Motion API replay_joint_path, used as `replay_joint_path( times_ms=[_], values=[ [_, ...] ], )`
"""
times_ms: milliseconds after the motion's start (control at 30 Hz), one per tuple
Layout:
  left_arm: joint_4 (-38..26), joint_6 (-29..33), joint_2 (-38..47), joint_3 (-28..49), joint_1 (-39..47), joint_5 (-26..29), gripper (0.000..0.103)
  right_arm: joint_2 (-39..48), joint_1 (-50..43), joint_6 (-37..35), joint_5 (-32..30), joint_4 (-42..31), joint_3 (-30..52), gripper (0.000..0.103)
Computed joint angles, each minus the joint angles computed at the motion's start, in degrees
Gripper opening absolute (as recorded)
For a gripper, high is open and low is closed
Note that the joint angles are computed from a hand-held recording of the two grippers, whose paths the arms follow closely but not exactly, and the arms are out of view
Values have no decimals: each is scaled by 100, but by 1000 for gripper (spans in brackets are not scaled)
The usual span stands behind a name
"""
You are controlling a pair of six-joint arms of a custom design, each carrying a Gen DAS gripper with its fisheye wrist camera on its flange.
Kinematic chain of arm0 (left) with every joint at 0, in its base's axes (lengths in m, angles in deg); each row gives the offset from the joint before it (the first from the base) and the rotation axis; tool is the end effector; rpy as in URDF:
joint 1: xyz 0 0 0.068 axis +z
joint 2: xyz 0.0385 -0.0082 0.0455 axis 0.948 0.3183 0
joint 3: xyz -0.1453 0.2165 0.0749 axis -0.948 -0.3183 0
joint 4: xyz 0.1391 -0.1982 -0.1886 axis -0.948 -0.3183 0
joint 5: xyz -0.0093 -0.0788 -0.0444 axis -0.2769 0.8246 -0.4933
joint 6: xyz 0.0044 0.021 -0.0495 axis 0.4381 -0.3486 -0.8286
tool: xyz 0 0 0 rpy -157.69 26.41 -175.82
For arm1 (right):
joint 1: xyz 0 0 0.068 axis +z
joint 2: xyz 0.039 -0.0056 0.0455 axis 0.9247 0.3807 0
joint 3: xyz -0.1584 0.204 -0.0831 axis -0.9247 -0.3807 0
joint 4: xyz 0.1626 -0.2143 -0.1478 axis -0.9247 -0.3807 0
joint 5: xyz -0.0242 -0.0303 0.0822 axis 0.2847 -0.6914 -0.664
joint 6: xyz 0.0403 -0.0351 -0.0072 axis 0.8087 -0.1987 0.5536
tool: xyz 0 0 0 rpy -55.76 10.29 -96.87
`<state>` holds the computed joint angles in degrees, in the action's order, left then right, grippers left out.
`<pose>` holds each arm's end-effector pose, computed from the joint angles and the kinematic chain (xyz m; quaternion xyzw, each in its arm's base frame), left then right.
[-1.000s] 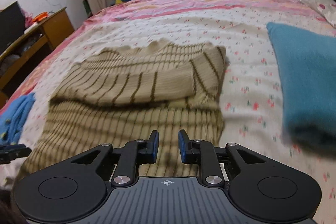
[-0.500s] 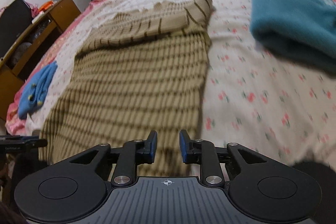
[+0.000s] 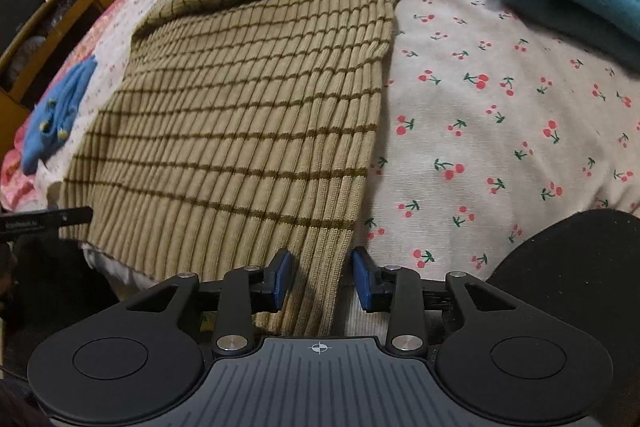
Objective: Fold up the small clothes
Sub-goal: 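Grasp the sweater hem with both tools and lift it toward the collar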
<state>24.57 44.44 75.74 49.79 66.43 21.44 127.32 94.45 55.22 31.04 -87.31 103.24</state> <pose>0.2076 -0.0206 0.0079 -0.1285 0.9609 -0.0858 0.2298 0.2926 0.1557 0.0238 -0.1246 0.9599 0.1711 0.1836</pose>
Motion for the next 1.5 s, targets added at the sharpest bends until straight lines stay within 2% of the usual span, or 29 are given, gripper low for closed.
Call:
replay_joint_path(
  times_ms=[133, 200, 267, 367, 467, 533, 700, 867, 967, 1133, 1300, 1500],
  values=[
    [102, -22, 0, -56, 63, 21, 48, 20, -18, -45, -76, -65, 42, 35],
    [196, -52, -45, -115, 106, 81, 39, 14, -37, -69, -164, -44, 15, 26],
    [229, -66, -108, -155, 164, 175, 21, 35, -81, -61, -328, -17, 1, 18],
    [295, -63, -236, -243, 299, 337, 16, 26, -168, 68, -640, 155, -90, 9],
    [399, -122, -486, -416, 494, 557, 14, -52, -360, 344, -1194, 580, -306, 7],
    [615, -140, -721, -609, 731, 936, 14, -180, -452, 551, -1475, 941, -491, 7],
    [907, -338, -1286, -870, 1055, 1542, 13, -546, -631, 1035, -1974, 1747, -840, 7],
    [1021, -515, -1693, -746, 1433, 2115, 13, -799, -798, 1624, -2257, 2601, -994, 6],
    [1351, -703, -1477, -471, 1680, 2446, 13, -785, -864, 1913, -2275, 2888, -820, 6],
    [1885, -1046, -807, 252, 1824, 2615, 13, -424, -1028, 2394, -2332, 3334, -246, 6],
    [2205, -1279, 261, 1411, 1811, 2359, 13, 338, -1220, 2884, -2190, 3525, 792, 6],
    [1939, -1417, 1695, 3137, 1694, 1893, 12, 1667, -1382, 3299, -1799, 3226, 2508, 6]
  ],
)
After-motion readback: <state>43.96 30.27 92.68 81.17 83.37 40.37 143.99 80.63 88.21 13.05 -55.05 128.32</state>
